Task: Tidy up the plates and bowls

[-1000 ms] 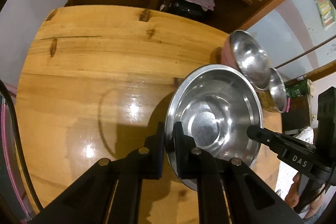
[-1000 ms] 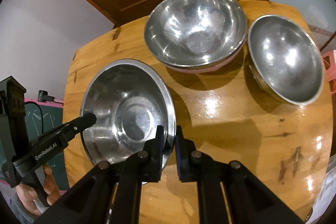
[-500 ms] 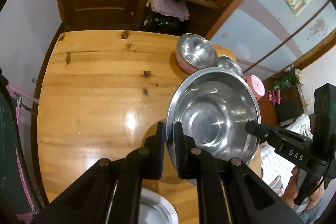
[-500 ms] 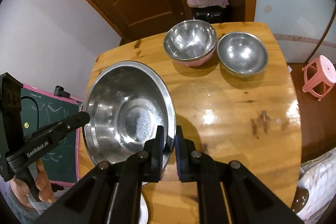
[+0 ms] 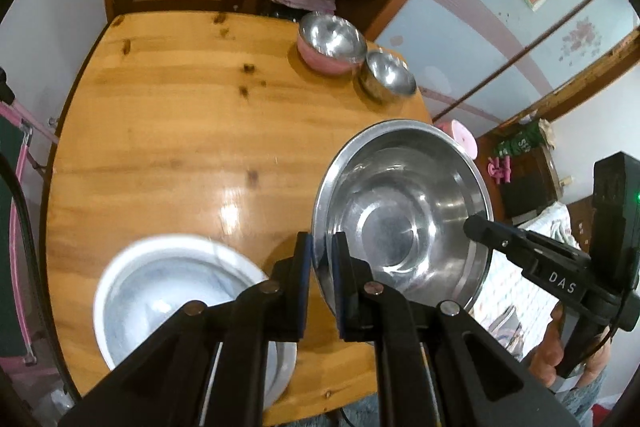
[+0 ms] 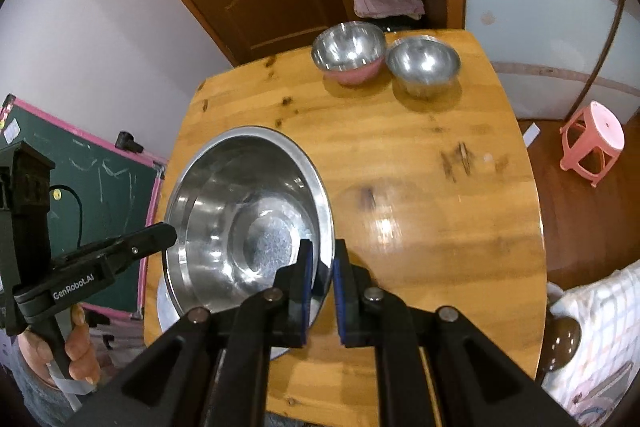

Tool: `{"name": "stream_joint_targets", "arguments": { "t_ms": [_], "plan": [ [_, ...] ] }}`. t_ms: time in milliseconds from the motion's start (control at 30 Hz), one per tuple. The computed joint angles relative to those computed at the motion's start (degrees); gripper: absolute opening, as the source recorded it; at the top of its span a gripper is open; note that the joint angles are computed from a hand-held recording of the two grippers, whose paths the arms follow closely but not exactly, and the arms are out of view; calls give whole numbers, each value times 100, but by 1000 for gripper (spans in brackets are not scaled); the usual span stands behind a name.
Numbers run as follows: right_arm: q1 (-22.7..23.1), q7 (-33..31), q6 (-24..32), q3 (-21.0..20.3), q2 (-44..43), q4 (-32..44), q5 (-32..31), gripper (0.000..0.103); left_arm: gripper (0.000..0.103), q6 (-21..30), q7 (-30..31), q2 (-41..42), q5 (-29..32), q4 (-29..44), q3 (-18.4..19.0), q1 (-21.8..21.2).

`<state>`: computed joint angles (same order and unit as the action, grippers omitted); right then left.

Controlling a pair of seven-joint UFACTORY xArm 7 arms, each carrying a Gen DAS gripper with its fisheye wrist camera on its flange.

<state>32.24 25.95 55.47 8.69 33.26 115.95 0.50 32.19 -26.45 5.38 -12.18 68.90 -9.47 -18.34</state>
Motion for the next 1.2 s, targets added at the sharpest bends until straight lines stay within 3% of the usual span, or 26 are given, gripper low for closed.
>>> {"name": "stream_joint_targets", "arguments": {
  "t_ms": [233, 433, 600, 867, 1200],
  "plan": [
    [157, 494, -837, -99, -1031, -1985, -643, 9, 7, -425, -243, 60, -80, -620, -163, -260],
    [50, 709, -1300, 53, -1346, -2863, -764, 9, 7, -729, -741, 247, 327, -817, -152, -427],
    [-68, 889, -1565, 108, -1392, -3272, -668, 9, 8, -824, -1041, 405, 675, -835, -142, -552],
    [-222, 1004, -1747, 137, -1325, -3593, -426, 9, 8, -825, -1043, 723, 854, -707, -176, -675],
    [-162, 1144, -1837, 65, -1211, -3577, -596, 9, 11, -951, -1363, 810, 1325, -637, -41, -795]
  ]
}}
